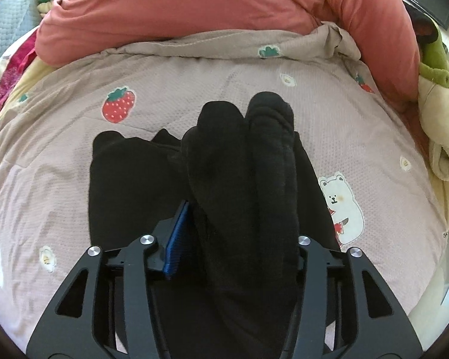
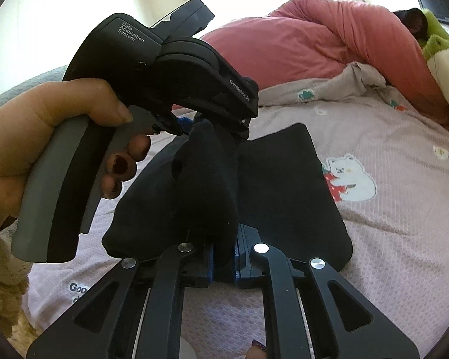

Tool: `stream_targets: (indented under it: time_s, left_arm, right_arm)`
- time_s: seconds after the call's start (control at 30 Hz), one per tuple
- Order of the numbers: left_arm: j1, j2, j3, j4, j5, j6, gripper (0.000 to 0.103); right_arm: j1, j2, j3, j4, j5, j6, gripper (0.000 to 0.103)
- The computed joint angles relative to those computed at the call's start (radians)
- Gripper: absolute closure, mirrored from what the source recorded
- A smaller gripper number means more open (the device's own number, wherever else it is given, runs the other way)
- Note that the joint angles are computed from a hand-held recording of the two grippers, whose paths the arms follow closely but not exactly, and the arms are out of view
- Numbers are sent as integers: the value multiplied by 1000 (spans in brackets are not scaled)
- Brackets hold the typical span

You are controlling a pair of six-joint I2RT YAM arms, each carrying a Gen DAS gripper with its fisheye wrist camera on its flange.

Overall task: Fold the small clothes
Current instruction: 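Lay the folded edge down and open the left gripper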

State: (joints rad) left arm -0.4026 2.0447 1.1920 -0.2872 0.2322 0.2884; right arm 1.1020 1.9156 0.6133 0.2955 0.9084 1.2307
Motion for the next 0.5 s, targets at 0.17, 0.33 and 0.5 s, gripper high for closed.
stream_targets:
  time_s: [0.17,0.33,0.5]
  left_arm:
    - [-14,19,-6,13,22,-23,41]
    - [23,-23,-37,-4,203,-26,28]
    - [108,-124,-98,27,304,-23,27]
  right_arm:
    - [-14,8,-25,23,-32,25,90]
    - [-24,3,-102,119,-73,79,78]
    - [-29,24,-213,309,-132,154,74]
